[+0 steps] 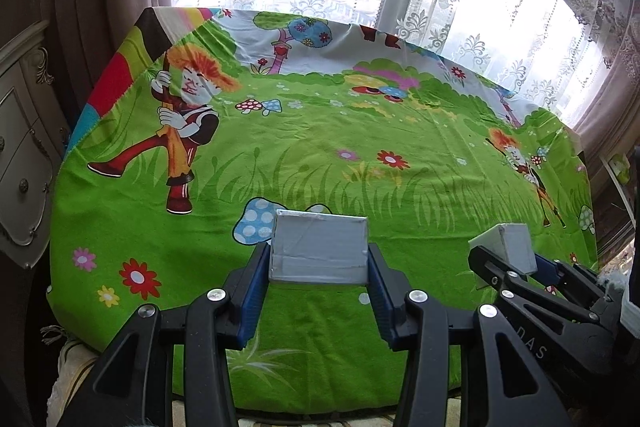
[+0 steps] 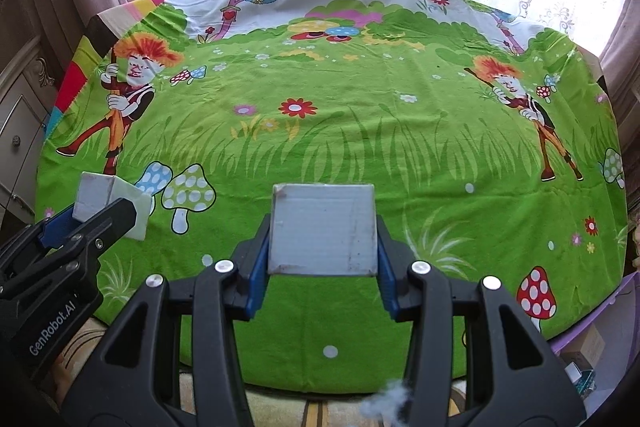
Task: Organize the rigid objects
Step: 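Carry both white cubes over the purple box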
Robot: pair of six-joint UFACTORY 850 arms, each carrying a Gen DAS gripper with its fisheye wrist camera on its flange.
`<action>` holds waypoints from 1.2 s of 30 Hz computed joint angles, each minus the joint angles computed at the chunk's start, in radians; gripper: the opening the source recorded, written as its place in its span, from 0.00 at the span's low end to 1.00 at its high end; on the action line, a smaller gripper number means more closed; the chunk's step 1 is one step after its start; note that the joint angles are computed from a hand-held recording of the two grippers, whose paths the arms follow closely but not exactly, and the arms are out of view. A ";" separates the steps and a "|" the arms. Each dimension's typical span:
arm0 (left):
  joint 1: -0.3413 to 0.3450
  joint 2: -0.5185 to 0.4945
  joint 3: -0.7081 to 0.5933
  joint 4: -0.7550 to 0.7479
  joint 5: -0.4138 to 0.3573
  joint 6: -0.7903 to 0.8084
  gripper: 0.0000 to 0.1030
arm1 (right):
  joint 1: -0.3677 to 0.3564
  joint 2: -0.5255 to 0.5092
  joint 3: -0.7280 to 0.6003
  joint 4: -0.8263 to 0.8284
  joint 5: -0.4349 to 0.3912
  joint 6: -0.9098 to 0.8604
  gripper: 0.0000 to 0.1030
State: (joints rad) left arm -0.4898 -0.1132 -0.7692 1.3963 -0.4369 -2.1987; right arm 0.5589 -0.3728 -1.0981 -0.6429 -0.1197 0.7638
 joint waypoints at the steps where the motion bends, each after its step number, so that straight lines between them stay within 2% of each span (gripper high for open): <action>1: -0.007 0.005 0.000 -0.006 -0.002 0.004 0.46 | -0.005 0.017 0.019 -0.020 0.005 0.024 0.48; 4: -0.026 0.023 0.000 -0.003 0.011 -0.005 0.46 | -0.022 0.064 0.068 -0.074 0.016 0.091 0.48; 10: -0.090 0.032 -0.020 -0.024 -0.008 0.029 0.46 | -0.049 0.154 0.156 -0.211 0.027 0.232 0.48; 19: -0.200 0.011 -0.062 -0.017 0.023 0.056 0.46 | -0.104 0.307 0.294 -0.349 0.018 0.349 0.48; 27: -0.286 -0.029 -0.125 -0.054 0.032 0.151 0.46 | -0.200 0.432 0.398 -0.314 0.000 0.294 0.48; 31: -0.298 -0.056 -0.159 -0.112 0.126 0.215 0.46 | -0.260 0.488 0.442 -0.292 -0.007 0.260 0.48; 36: -0.334 -0.107 -0.219 -0.207 0.181 0.340 0.46 | -0.335 0.548 0.490 -0.204 -0.016 0.153 0.48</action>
